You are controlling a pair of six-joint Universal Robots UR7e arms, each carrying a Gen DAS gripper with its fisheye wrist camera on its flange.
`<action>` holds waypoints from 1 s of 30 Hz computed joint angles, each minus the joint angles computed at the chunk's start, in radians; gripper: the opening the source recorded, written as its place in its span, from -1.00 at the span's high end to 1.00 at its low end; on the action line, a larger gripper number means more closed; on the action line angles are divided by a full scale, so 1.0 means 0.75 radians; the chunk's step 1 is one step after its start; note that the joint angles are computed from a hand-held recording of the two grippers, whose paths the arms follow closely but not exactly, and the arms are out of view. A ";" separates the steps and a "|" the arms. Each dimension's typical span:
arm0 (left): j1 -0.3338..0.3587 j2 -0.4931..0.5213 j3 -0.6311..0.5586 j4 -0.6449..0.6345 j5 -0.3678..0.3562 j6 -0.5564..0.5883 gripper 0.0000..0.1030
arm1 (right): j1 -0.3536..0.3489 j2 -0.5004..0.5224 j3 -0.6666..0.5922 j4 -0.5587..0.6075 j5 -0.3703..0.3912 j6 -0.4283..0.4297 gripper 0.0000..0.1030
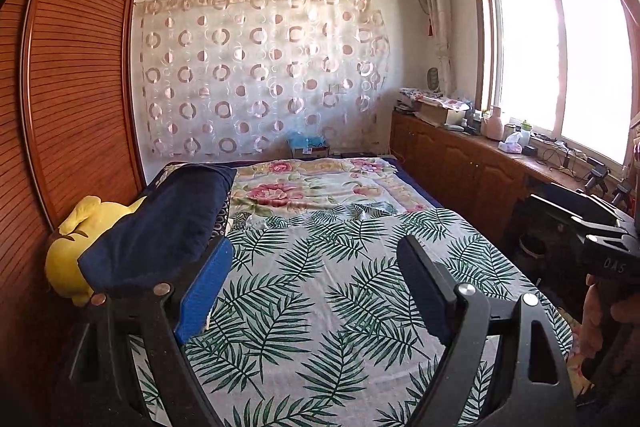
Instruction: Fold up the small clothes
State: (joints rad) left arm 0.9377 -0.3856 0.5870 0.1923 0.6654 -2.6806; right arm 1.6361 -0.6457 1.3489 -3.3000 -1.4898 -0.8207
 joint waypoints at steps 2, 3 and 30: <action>-0.001 -0.004 0.005 -0.005 -0.006 0.004 -0.65 | -0.001 0.001 -0.018 0.036 0.002 0.009 -0.75; 0.000 -0.005 0.006 -0.005 -0.005 0.002 -0.65 | 0.001 0.000 -0.014 0.032 -0.002 0.009 -0.75; -0.006 -0.042 0.068 -0.055 -0.034 0.010 -0.65 | -0.020 0.013 -0.109 0.110 0.005 -0.014 -0.75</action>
State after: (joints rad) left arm 0.9329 -0.4172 0.6382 0.1512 0.6401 -2.6733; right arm 1.6214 -0.6362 1.2675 -3.2172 -1.4858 -0.8316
